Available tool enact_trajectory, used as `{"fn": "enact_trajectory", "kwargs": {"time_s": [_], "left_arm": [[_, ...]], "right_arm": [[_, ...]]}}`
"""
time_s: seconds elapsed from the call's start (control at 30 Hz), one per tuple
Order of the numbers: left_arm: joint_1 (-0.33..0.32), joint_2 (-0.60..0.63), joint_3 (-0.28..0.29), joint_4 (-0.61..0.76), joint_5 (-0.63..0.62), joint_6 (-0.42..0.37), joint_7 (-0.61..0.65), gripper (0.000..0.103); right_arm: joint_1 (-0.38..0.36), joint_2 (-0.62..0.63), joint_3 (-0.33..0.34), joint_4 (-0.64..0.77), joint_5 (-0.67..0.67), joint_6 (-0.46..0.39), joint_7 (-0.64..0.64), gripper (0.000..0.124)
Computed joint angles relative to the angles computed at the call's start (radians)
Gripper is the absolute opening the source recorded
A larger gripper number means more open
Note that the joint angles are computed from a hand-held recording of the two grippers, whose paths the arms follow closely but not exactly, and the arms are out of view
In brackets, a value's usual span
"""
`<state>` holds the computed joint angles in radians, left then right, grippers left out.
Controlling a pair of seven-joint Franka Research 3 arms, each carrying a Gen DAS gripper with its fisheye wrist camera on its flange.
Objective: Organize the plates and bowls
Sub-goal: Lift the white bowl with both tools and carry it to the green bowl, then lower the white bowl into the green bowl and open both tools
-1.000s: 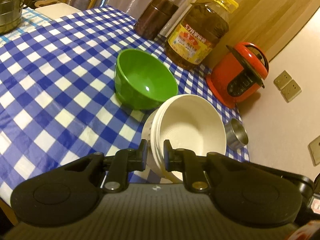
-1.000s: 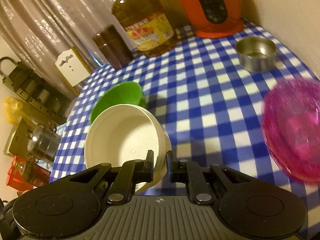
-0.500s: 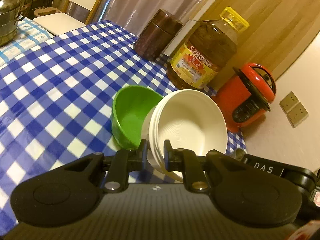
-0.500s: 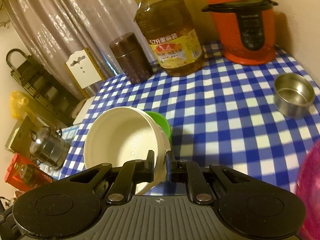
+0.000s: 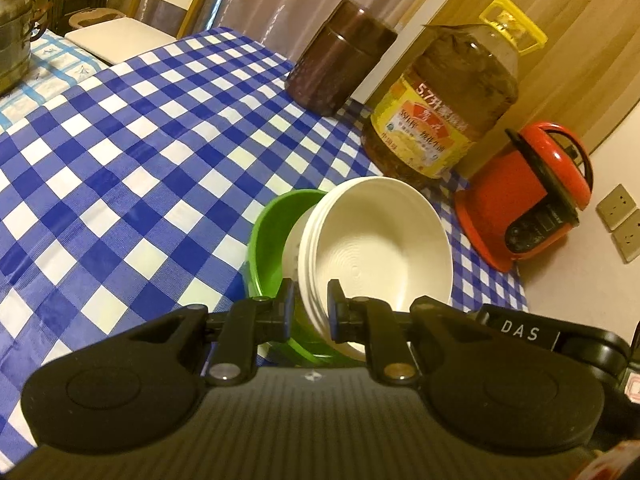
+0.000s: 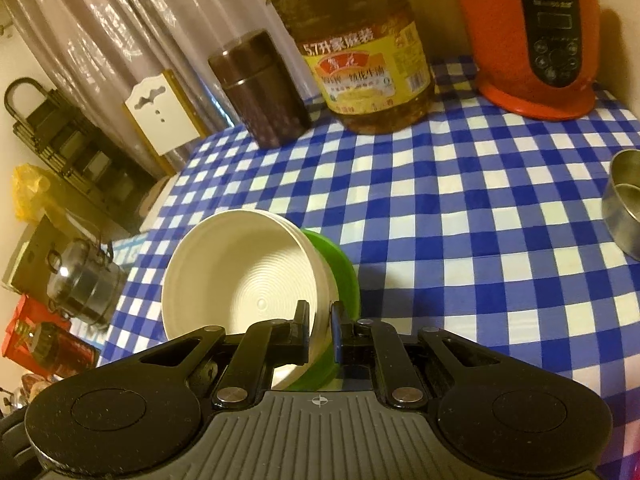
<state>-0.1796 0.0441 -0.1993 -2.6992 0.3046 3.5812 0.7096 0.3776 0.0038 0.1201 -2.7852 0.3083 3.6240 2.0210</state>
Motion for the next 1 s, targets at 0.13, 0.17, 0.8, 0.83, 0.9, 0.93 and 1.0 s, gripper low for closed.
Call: {"fn": "enact_trajectory", "kwargs": {"time_s": [0.13,0.17,0.8,0.83,0.9,0.93,1.0], "left_arm": [[0.023,0.031,0.004,0.03,0.072,-0.016,-0.032,0.015],[0.024,0.034,0.004,0.034,0.074,-0.02,-0.027,0.015],[0.063,0.041,-0.011,0.073,0.192,-0.062,-0.076,0.023],[0.067,0.039,-0.012,0.074,0.209,-0.063,-0.086,0.025],[0.07,0.039,-0.009,0.074,0.226,-0.051,-0.092,0.03],[0.072,0.038,-0.007,0.075,0.235,-0.048,-0.093,0.032],[0.064,0.032,-0.003,0.073,0.22,-0.054,-0.075,0.032]], "right_arm": [[-0.006,0.031,-0.003,0.025,-0.006,-0.017,-0.014,0.011],[-0.005,0.037,-0.002,0.03,0.004,-0.019,-0.023,0.011],[-0.015,0.069,0.006,0.056,0.006,-0.021,-0.05,0.012],[-0.015,0.071,0.006,0.058,0.005,-0.021,-0.051,0.012],[-0.013,0.071,0.006,0.059,0.012,-0.023,-0.055,0.013],[-0.011,0.07,0.006,0.058,0.015,-0.022,-0.058,0.013],[-0.011,0.072,0.005,0.06,0.017,-0.024,-0.062,0.013]]}}
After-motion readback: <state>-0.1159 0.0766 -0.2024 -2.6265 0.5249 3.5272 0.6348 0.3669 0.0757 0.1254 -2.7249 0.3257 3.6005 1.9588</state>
